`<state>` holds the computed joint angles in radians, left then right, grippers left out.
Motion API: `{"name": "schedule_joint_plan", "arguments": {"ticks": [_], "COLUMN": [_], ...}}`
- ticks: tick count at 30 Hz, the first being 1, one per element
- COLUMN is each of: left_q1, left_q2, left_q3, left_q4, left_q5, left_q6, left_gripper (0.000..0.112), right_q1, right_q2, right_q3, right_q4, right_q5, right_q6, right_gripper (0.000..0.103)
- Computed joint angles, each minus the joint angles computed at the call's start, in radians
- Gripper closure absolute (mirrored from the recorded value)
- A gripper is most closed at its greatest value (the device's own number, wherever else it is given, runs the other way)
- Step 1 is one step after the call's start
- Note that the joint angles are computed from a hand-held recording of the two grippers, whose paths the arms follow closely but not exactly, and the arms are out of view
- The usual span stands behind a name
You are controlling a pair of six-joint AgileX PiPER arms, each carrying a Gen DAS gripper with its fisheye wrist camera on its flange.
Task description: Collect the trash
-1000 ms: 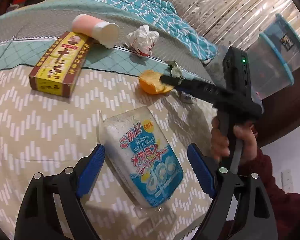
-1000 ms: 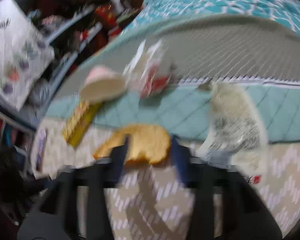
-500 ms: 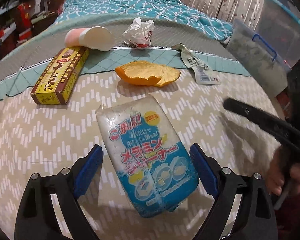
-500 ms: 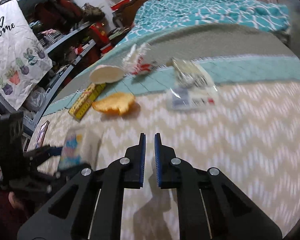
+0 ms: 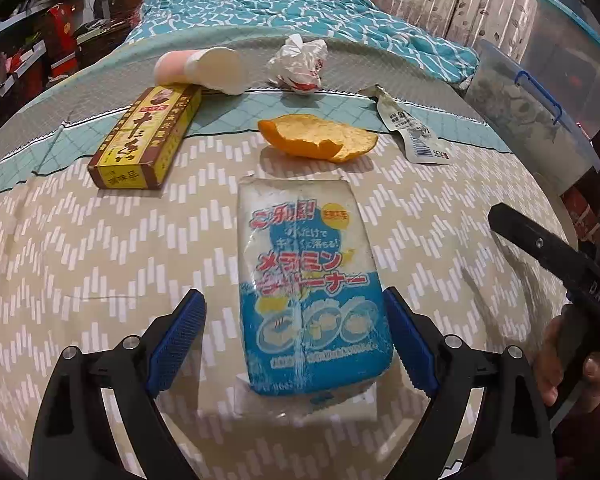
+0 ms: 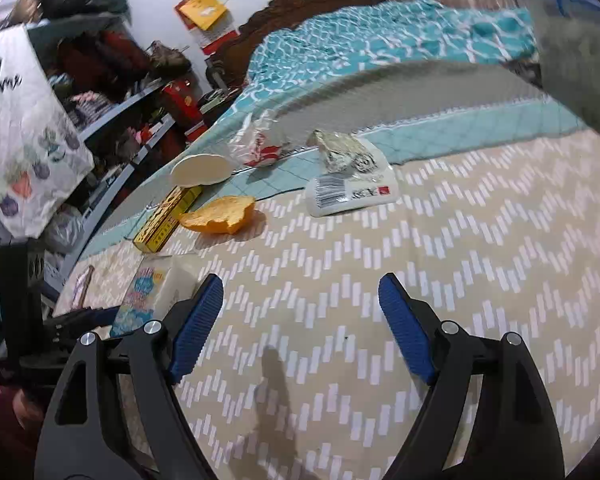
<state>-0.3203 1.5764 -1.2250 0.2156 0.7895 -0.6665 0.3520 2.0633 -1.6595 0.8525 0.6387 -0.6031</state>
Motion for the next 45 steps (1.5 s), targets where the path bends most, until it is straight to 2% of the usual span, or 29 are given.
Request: {"name": "schedule_joint_plan", "arguments": {"ticks": [10,17,29,45], "left_q1": [0.005,-0.001,0.008,0.01], "left_q2": [-0.017,-0.021,-0.03,-0.117], "left_q3": [0.021,0.028,0.044,0.111], "left_q4": [0.002,0.012,-0.017,0.071], "left_q5": [-0.012,-0.018,-0.047,-0.083], "left_q6": [-0.003,-0.004,0.014,-0.085], "left_gripper": [0.027,0.025,0.021,0.018], "right_q1": [0.004,-0.017,-0.009,-0.003], "right_q2": [0.023,0.046,0.015,-0.007], "right_q3": [-0.033,-0.056,-0.012,0.02], "right_q4": [-0.05,-0.033,-0.036,-0.041], "right_q5": [0.03,0.055,0.007,-0.029], "right_q6": [0.087,0.11,0.096,0.111], "right_gripper": [0.023,0.023,0.022,0.022]}}
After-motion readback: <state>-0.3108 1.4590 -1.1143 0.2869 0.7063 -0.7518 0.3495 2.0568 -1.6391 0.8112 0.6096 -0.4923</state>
